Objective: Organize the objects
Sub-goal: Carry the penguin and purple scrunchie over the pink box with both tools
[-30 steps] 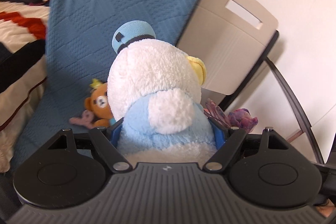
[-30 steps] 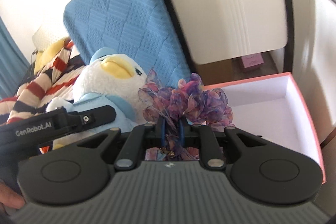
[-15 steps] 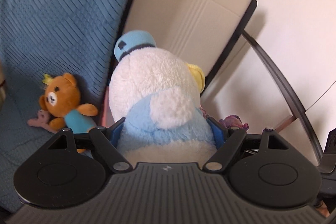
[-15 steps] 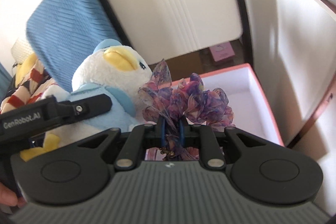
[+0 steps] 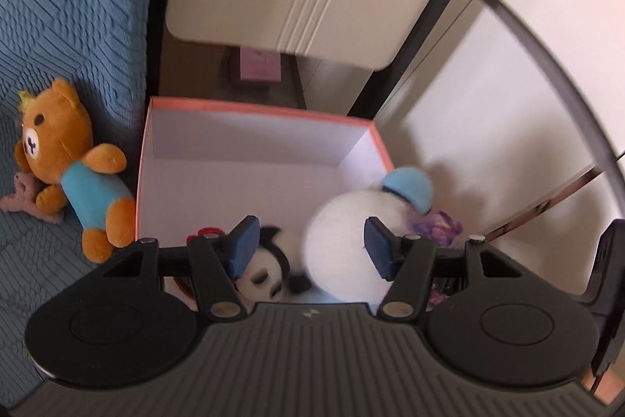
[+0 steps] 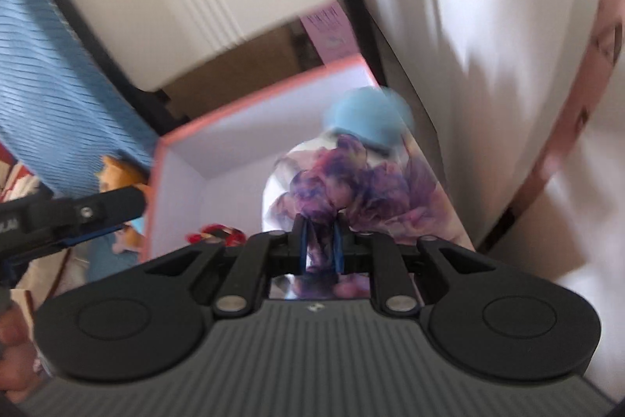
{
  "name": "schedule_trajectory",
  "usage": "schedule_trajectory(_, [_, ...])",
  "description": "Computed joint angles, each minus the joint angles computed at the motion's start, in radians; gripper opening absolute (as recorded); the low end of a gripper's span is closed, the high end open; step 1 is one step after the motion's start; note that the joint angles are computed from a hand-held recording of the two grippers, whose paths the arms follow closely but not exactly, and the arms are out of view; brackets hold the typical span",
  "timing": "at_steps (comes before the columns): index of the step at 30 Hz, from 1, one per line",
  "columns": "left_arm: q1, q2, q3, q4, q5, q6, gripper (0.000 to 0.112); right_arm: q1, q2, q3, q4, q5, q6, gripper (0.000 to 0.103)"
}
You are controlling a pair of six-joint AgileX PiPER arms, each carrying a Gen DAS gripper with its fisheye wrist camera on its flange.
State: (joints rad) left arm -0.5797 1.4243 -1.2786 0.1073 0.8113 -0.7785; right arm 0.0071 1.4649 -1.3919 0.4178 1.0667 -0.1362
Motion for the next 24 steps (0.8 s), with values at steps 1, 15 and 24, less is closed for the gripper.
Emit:
schedule_trajectory(1, [0.004, 0.008, 0.008, -0.007, -0.006, 0.009, 0.066, -0.010, 0.010, 0.012, 0.009, -0.006, -0.014, 0.016])
schedule_trajectory(15, [0.018, 0.063, 0.071, -0.042, -0.045, 0.040, 0.066, -0.028, 0.053, 0.062, 0.012, -0.035, -0.031, 0.016])
schedule_trajectory(24, [0.017, -0.026, 0.100, 0.029, -0.004, -0.024, 0.066, 0.054, -0.005, 0.036, 0.051, -0.005, -0.026, 0.016])
